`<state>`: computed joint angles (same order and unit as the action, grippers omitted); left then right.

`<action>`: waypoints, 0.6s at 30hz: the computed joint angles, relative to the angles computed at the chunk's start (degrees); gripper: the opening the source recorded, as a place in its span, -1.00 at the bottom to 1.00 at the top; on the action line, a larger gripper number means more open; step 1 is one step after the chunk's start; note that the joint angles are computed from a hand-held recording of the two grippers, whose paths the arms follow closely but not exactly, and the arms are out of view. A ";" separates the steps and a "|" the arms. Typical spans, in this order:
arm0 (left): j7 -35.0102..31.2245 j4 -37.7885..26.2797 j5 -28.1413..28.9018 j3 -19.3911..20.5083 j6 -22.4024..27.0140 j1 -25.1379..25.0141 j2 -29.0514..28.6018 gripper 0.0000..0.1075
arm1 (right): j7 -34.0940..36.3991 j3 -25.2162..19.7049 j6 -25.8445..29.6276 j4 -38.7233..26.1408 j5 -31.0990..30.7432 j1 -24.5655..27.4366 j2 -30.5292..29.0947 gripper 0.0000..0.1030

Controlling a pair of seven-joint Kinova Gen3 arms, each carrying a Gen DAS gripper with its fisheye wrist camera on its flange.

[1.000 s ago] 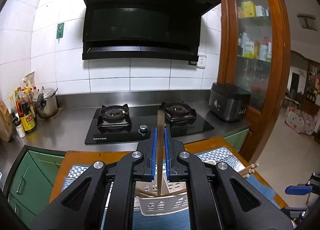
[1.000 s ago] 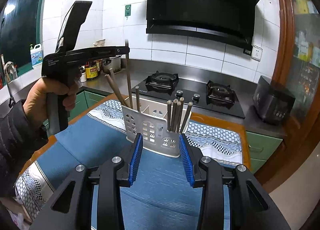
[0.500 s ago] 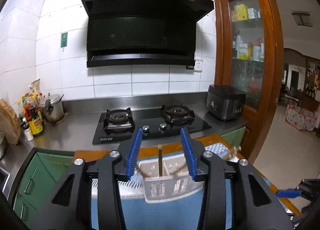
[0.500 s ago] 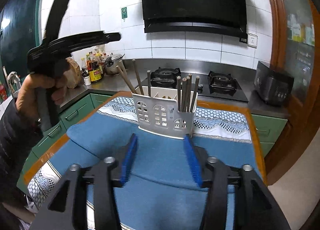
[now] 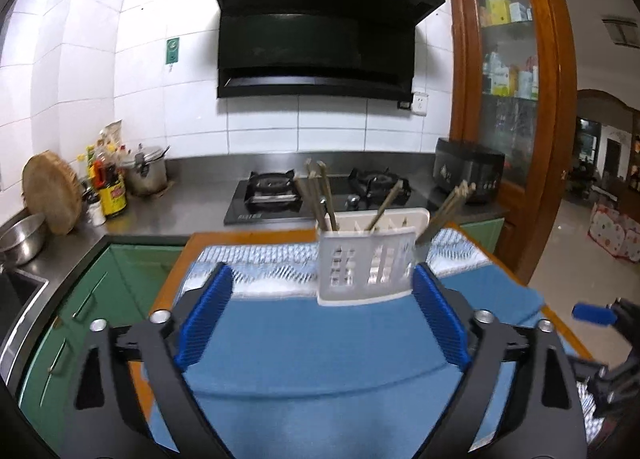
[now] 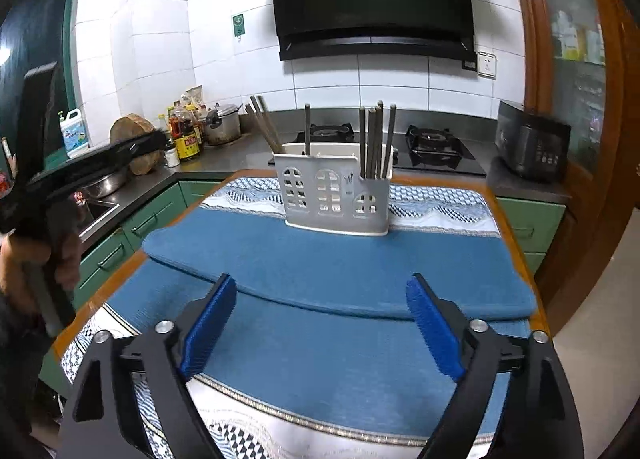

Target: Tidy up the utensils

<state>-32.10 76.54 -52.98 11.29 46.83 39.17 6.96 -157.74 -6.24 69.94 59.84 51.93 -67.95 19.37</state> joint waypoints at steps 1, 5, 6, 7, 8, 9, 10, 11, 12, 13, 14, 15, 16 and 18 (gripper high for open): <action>1.83 1.99 -1.35 0.00 0.57 0.80 -0.84 0.78 | -0.40 0.07 0.42 0.25 0.36 -0.40 -0.01 0.68; 4.38 6.14 -1.07 1.63 0.49 0.17 -3.06 0.82 | -2.00 0.09 3.27 0.67 1.81 -2.28 0.33 0.72; 5.67 7.06 -1.68 2.24 1.00 0.21 -3.50 0.82 | -2.54 0.01 3.51 0.92 2.02 -2.50 0.29 0.73; 7.05 7.82 -2.45 2.87 1.55 0.24 -3.86 0.82 | -3.25 -0.02 4.16 1.17 2.44 -2.96 0.27 0.74; 7.80 8.53 -2.66 3.40 1.59 0.05 -4.29 0.82 | -3.78 -0.07 4.91 1.23 2.89 -3.39 0.36 0.74; 8.20 9.01 -2.70 3.88 1.56 -0.24 -4.55 0.82 | -4.10 -0.17 5.23 1.30 3.12 -3.54 0.38 0.76; 9.23 9.88 -2.96 4.39 1.72 -0.36 -5.03 0.82 | -4.59 -0.29 5.51 1.49 3.23 -3.69 0.34 0.77; 10.15 10.53 -3.14 4.93 2.13 -0.51 -5.38 0.82 | -5.03 -0.44 5.64 1.72 3.22 -3.74 0.26 0.77; 10.77 10.85 -3.21 5.44 2.53 -0.70 -5.53 0.82 | -5.44 -0.54 5.84 1.86 3.36 -3.83 0.23 0.77; 11.72 11.66 -3.15 5.88 2.76 -0.83 -6.04 0.82 | -6.29 -0.61 6.10 2.22 3.59 -4.07 0.16 0.78; 12.50 12.32 -3.33 6.35 3.01 -1.02 -6.39 0.83 | -6.67 -0.76 6.22 2.37 3.62 -4.08 0.14 0.78; 13.58 12.79 -3.80 6.93 3.87 -1.08 -6.60 0.83 | -7.17 -0.85 6.48 2.49 3.73 -4.18 0.17 0.78; 14.31 13.26 -4.05 7.33 4.22 -1.25 -6.82 0.82 | -7.63 -0.92 6.79 2.59 3.82 -4.27 0.24 0.78; 16.07 13.86 -4.87 8.36 6.23 -1.20 -6.92 0.83 | -8.52 -1.15 7.18 3.02 3.90 -4.48 0.15 0.78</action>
<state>-16.03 90.41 -57.85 19.65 53.06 37.97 0.04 -166.26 -7.39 77.11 62.86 55.84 -72.44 19.52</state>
